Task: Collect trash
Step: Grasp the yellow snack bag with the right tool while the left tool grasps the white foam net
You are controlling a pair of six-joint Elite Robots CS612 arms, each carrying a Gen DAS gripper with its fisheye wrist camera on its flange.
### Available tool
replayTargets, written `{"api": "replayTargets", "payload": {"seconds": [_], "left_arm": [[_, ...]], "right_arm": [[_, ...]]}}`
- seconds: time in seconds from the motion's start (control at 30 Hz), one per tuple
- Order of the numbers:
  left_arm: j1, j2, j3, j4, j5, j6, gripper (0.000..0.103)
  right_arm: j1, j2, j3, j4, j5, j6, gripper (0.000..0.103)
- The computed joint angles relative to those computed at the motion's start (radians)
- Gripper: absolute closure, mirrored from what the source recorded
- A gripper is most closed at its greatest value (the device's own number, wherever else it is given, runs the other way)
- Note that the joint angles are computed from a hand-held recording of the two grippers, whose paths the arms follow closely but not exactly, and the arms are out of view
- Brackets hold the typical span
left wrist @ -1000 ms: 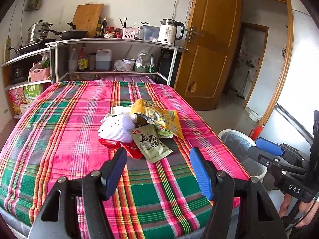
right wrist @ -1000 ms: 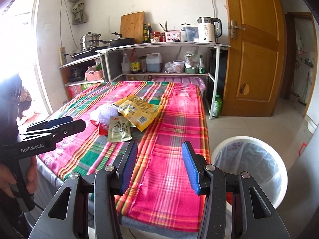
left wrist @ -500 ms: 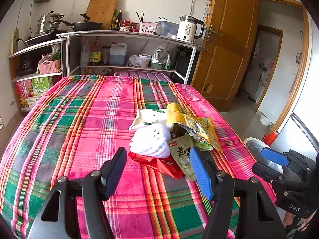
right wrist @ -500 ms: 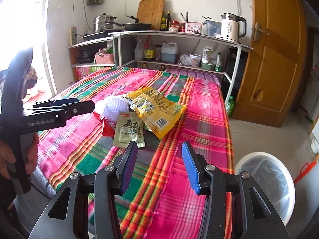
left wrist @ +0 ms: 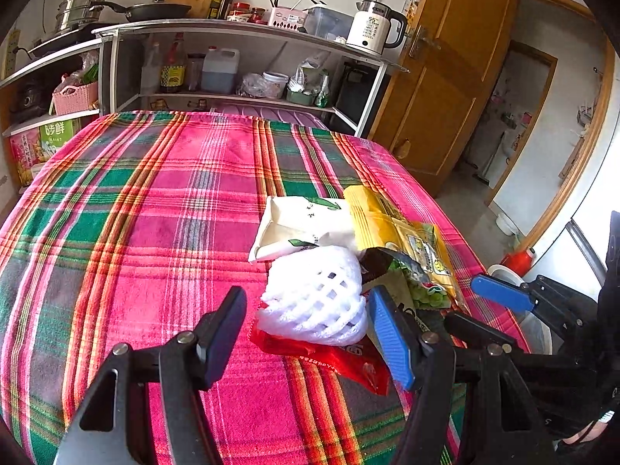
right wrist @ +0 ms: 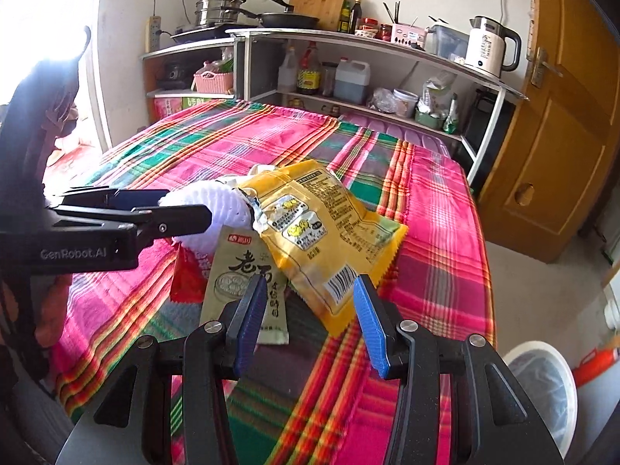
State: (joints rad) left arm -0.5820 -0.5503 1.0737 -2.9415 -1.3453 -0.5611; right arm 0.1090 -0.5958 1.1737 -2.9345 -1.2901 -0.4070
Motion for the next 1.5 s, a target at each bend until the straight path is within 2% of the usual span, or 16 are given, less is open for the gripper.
{"api": "replayTargets", "payload": {"seconds": [0.1,0.27,0.4,0.47,0.5,0.6,0.97,1.5], "left_arm": [[0.003,0.004,-0.009,0.019,-0.02,-0.011,0.037],[0.007,0.007,-0.017,0.028,-0.042,-0.009,0.051],[0.006,0.004,-0.011,0.018,-0.038,-0.004,0.056],[0.005,0.002,-0.007,0.011,-0.035,-0.006,0.059],[0.005,0.001,-0.004,0.008,-0.031,-0.006,0.06],[0.002,-0.003,0.001,0.002,-0.02,-0.002,0.063],[-0.009,-0.027,0.037,-0.054,0.018,0.006,0.07],[-0.042,-0.07,0.083,-0.117,0.064,0.046,0.071]], "right_arm": [[0.003,0.015,-0.034,0.032,0.0,-0.002,0.056],[0.003,0.024,-0.061,0.07,0.013,0.008,0.056],[-0.002,0.025,-0.071,0.094,0.041,0.03,0.066],[-0.004,0.021,-0.066,0.088,0.052,0.037,0.076],[-0.005,0.02,-0.066,0.089,0.056,0.042,0.09],[-0.013,0.014,-0.058,0.086,0.086,0.073,0.094],[-0.033,-0.02,-0.002,0.023,0.141,0.161,0.096],[-0.067,-0.091,0.131,-0.117,0.155,0.224,0.098]]}}
